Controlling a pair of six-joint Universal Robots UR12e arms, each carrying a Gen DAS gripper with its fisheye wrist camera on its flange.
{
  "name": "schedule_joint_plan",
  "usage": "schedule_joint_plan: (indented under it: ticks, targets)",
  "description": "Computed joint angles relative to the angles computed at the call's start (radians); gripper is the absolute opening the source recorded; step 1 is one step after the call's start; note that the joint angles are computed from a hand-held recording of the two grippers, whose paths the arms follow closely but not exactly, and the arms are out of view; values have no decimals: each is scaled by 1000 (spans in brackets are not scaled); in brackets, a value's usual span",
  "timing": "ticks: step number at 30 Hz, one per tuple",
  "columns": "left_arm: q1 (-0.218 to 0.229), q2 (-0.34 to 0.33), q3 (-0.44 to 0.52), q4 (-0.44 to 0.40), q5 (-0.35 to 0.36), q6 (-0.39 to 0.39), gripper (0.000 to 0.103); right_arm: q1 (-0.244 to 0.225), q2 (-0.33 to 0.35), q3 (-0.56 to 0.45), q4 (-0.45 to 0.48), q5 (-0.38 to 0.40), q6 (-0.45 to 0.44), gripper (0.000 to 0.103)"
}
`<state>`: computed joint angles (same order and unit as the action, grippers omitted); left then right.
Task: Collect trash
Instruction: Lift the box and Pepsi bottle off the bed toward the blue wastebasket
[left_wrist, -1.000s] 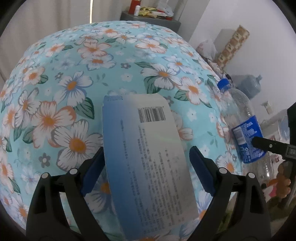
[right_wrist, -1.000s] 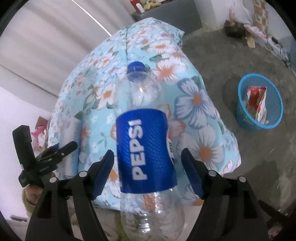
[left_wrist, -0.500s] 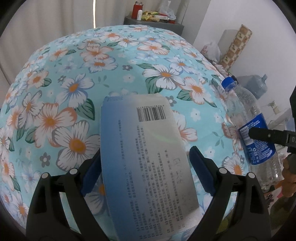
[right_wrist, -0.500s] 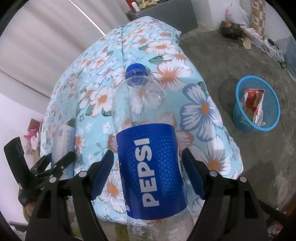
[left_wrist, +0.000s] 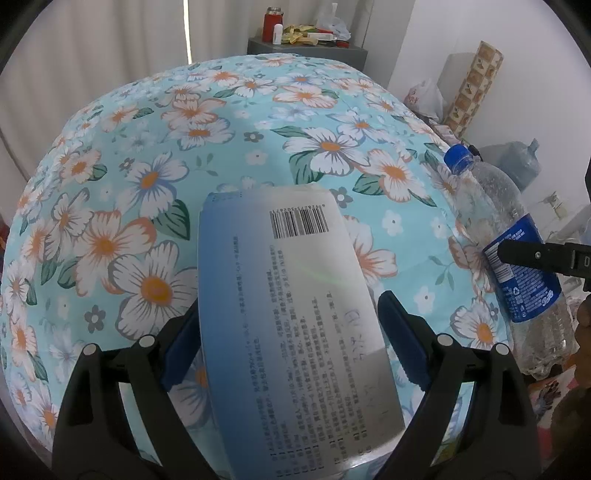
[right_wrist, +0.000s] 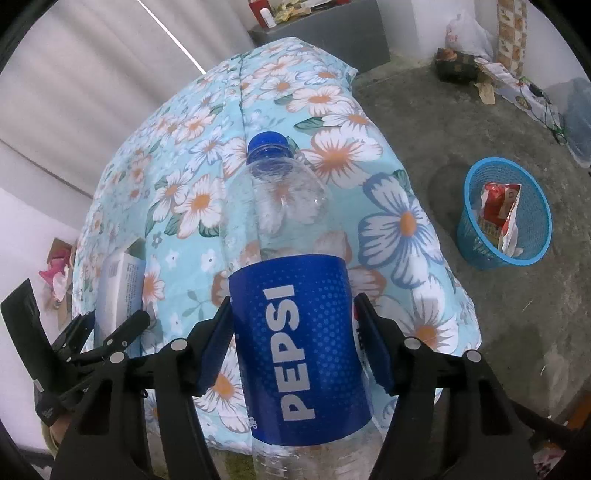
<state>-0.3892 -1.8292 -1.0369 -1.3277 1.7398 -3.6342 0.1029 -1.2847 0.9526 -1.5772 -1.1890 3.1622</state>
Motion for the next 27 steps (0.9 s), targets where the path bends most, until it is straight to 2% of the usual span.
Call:
schedule_joint_plan:
  ticks: [13,19,23,27]
  targets:
    - [0,6,-9,8,12,-6,77,6,5,-11,11,-24,1,63]
    - [3,13,-25,29,5,10,77,15,-7,18,-30,-42,16,63]
    - [4,14,-24,31,9,17,75,9,-23,45,-72,-28,44,61]
    - [2,12,-15,23,30,13,75,-7,-37,72,-106,32,73,59]
